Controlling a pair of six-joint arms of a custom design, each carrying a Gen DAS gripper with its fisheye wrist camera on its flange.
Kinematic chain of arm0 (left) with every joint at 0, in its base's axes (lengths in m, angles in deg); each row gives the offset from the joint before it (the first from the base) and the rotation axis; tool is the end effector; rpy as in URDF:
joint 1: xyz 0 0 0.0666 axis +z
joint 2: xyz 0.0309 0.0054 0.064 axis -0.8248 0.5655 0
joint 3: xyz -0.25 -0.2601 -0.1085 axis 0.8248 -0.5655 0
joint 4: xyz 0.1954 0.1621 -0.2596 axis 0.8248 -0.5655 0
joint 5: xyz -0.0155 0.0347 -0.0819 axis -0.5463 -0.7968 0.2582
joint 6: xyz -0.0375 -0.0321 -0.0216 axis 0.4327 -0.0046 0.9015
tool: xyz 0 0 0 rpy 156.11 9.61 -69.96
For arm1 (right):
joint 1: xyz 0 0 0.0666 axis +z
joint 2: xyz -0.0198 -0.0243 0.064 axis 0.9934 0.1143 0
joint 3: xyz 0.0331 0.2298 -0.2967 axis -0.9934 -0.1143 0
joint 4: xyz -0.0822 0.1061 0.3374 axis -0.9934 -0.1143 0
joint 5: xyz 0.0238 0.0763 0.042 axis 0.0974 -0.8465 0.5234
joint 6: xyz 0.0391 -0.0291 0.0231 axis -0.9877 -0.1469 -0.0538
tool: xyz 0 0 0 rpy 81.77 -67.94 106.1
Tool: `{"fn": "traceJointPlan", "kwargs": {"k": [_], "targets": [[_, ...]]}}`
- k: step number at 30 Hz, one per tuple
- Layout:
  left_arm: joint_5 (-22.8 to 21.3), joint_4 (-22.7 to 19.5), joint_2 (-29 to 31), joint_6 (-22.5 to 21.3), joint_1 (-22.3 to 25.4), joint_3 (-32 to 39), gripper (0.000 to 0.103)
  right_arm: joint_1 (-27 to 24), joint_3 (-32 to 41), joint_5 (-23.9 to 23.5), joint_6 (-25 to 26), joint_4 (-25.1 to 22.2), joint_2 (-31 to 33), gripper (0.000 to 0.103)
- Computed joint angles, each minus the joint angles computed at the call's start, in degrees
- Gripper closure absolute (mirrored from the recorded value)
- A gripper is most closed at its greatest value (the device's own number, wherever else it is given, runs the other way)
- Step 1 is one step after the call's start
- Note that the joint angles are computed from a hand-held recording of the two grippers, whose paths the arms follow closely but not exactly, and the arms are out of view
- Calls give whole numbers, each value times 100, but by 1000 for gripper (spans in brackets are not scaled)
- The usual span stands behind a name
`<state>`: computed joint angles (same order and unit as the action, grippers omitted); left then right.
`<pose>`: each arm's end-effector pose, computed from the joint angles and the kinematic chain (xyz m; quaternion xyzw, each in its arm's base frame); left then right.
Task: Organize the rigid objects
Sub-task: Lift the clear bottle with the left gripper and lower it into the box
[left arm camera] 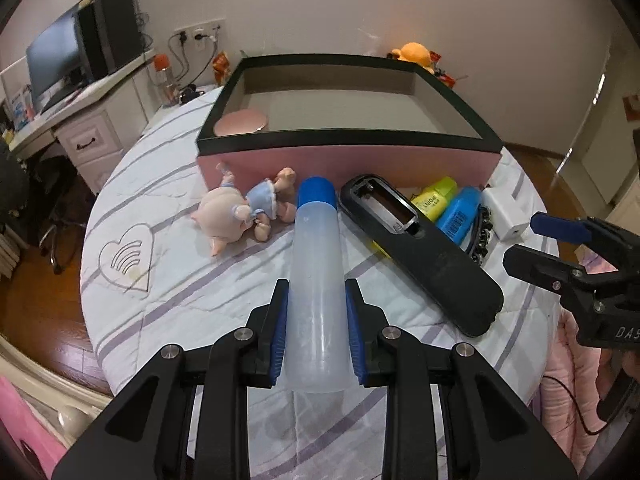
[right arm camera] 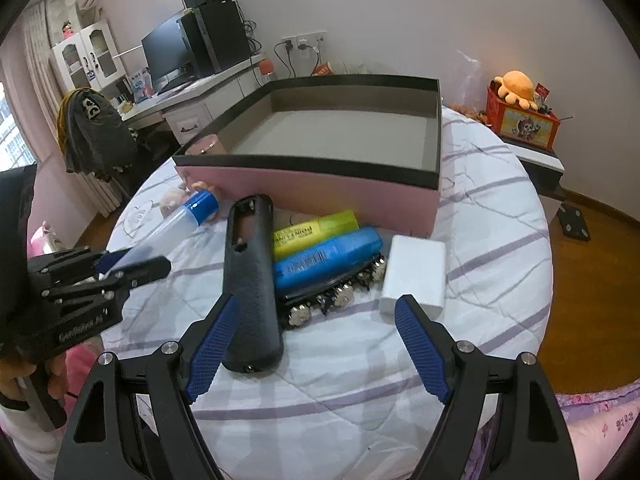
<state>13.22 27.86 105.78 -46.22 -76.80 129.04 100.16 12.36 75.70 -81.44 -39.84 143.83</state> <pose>0.3795 -0.1427 0.2722 0.0462 0.9475 -0.0292 0.3150 0.4073 0.1288 0.2819 -0.1580 0.9220 0.1396 0.3248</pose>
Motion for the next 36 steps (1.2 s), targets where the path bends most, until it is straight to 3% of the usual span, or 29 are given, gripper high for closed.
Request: {"fn": "traceJointPlan", "kwargs": {"k": [6, 10, 14, 22, 29, 36], "targets": [[-138, 56, -225, -65, -44, 70, 77, 12, 94, -106, -35, 26, 4, 21], [-351, 75, -86, -111, 24, 450, 77, 3, 369, -30, -135, 16, 88, 21], [-275, 73, 169, -278, 192, 885, 77, 24, 822, 152, -197, 47, 298, 21], [0, -173, 1185, -618, 657, 2227, 77, 58, 2181, 349, -331, -218, 1225, 21], [200, -654, 2322, -703, 926, 3499, 77, 74, 3599, 245, -345, -808, 2301, 21], [184, -997, 2945, -742, 1049, 4098, 76, 52, 4385, 284, -425, -1215, 2998, 21]]}}
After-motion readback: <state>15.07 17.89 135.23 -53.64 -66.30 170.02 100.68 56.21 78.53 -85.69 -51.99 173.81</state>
